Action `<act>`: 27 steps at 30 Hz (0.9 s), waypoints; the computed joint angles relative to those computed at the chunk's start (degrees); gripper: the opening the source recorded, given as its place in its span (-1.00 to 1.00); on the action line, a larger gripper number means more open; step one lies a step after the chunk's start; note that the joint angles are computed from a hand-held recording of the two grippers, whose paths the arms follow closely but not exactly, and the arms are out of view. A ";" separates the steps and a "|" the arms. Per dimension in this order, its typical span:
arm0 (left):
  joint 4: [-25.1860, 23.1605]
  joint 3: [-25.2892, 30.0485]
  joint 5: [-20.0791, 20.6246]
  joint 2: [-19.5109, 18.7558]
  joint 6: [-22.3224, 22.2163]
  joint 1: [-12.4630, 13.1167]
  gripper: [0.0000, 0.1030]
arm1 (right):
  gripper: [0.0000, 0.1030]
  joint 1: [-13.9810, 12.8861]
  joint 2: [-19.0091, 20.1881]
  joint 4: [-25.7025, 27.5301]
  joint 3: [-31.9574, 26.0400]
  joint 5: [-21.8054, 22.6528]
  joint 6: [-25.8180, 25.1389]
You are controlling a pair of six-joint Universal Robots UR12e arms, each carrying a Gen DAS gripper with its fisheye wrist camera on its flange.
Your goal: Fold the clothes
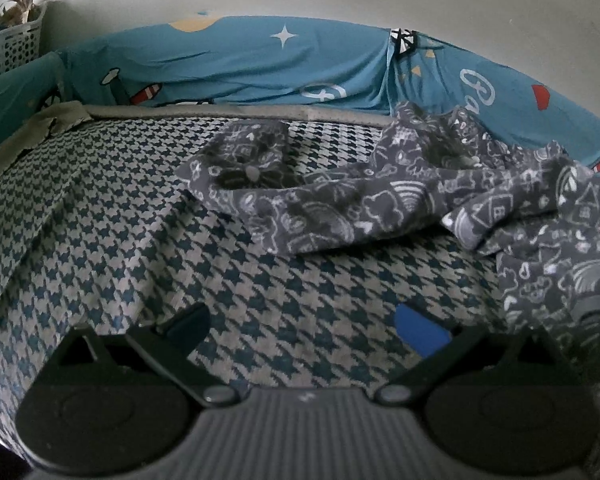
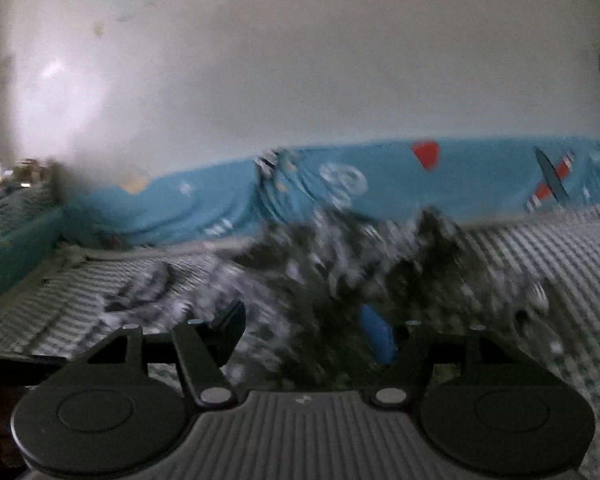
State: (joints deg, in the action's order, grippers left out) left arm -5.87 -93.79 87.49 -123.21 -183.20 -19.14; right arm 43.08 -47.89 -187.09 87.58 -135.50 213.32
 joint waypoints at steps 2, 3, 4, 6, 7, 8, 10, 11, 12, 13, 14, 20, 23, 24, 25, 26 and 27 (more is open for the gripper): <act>-0.16 -0.06 -0.09 0.04 -0.23 0.12 0.99 | 0.26 0.24 0.94 -2.65 -1.04 1.22 -3.96; -0.12 -0.09 -0.02 0.04 -0.23 0.16 0.99 | 0.25 0.24 1.23 -3.32 -1.39 2.41 -5.38; -0.09 -0.11 0.06 0.05 -0.23 0.20 0.99 | 0.25 0.28 1.49 -3.37 -1.83 3.14 -6.20; -0.21 -0.10 0.24 0.01 -0.28 0.29 0.99 | 0.25 0.36 2.07 -3.34 -2.77 4.69 -7.81; -0.38 -0.07 0.27 0.00 -0.41 0.34 0.99 | 0.25 0.40 2.39 -3.11 -3.27 5.28 -8.72; -0.54 -0.07 0.26 0.00 -0.59 0.39 0.99 | 0.25 0.43 2.71 -2.85 -3.78 5.85 -9.62; -0.80 -0.08 0.22 0.01 -0.88 0.51 0.99 | 0.25 0.62 3.44 -2.00 -4.98 6.32 -11.80; -0.88 -0.09 0.24 0.01 -1.02 0.55 0.99 | 0.25 0.70 3.91 -1.62 -5.51 6.25 -12.77; -0.91 -0.11 0.26 0.02 -1.15 0.58 0.99 | 0.26 0.78 4.19 -0.85 -5.94 6.24 -13.29; -0.99 -0.13 0.21 0.05 -1.27 0.63 0.99 | 0.26 0.85 4.46 -0.04 -6.36 6.22 -13.78; -1.13 -0.15 0.11 0.09 -1.40 0.70 0.99 | 0.26 0.92 4.72 0.78 -6.80 6.20 -14.26; -1.61 -0.14 -0.13 0.23 -1.92 0.86 0.99 | 0.36 1.07 6.34 9.01 -9.86 4.68 -16.39; -1.61 -0.15 -0.28 0.30 -2.12 0.91 0.99 | 0.38 1.31 7.68 13.63 -11.99 1.88 -17.44; -1.54 -0.18 -0.34 0.32 -2.19 0.93 0.99 | 0.38 1.34 8.05 14.26 -12.45 1.25 -17.59; -1.45 -0.21 -0.40 0.35 -2.23 0.96 0.99 | 0.36 1.36 8.30 15.11 -12.84 0.44 -17.64; -1.36 -0.25 -0.42 0.37 -2.26 0.98 0.99 | 0.35 1.38 8.56 15.98 -13.23 -0.39 -17.66; -1.29 -0.28 -0.43 0.39 -2.29 1.01 0.99 | 0.32 1.39 8.81 16.87 -13.63 -1.21 -17.67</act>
